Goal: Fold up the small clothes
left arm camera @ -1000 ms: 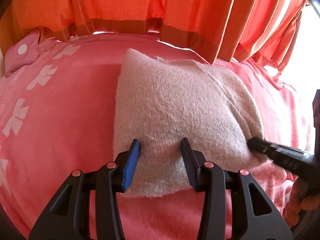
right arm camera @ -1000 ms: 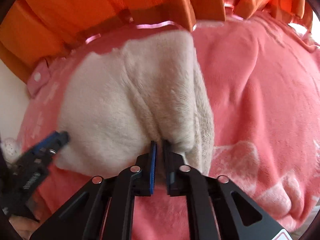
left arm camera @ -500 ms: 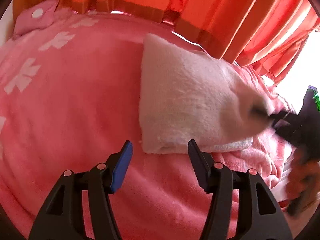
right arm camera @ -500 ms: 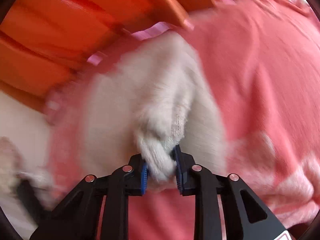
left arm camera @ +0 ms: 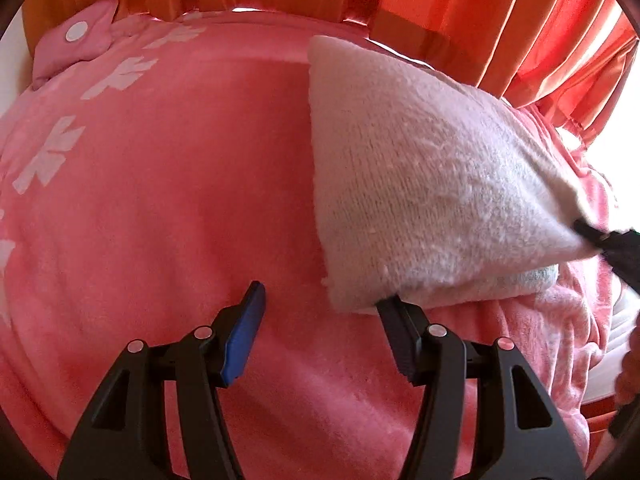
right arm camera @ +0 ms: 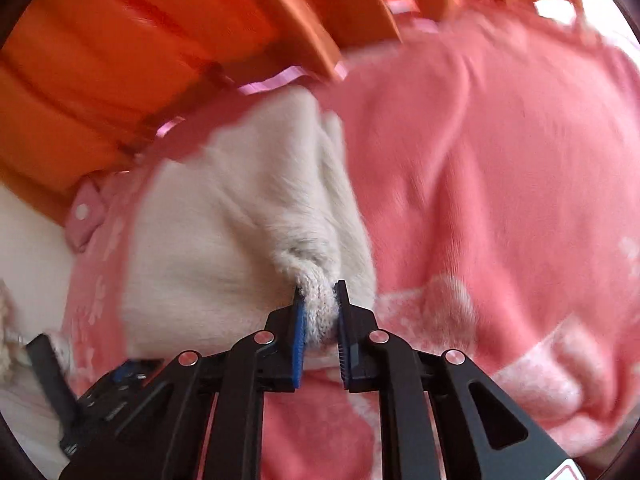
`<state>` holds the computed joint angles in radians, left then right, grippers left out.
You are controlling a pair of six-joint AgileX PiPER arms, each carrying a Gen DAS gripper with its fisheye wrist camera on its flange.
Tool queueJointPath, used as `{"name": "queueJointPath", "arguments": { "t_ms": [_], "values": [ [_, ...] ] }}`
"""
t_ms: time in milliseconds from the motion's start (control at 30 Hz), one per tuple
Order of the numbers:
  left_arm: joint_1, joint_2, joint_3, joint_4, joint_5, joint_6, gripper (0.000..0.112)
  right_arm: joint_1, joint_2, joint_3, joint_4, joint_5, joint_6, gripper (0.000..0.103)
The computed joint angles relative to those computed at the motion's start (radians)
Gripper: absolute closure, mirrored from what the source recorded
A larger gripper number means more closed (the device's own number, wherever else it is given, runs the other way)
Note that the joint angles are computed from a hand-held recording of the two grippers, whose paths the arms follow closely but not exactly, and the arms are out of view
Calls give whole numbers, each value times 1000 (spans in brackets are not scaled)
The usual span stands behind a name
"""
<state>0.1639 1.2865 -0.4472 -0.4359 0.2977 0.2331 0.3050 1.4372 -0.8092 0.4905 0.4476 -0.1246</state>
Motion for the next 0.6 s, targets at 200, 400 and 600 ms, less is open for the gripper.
{"name": "queueJointPath", "arguments": {
  "t_ms": [200, 400, 600],
  "values": [
    [212, -217, -24, -229, 268, 340, 56, 20, -72, -15, -188, -2, 152, 75],
    [255, -52, -169, -537, 357, 534, 26, -42, 164, -137, 81, 12, -48, 38],
    [141, 281, -301, -596, 243, 501, 22, -70, 360, -208, 326, 89, -240, 30]
  ]
}}
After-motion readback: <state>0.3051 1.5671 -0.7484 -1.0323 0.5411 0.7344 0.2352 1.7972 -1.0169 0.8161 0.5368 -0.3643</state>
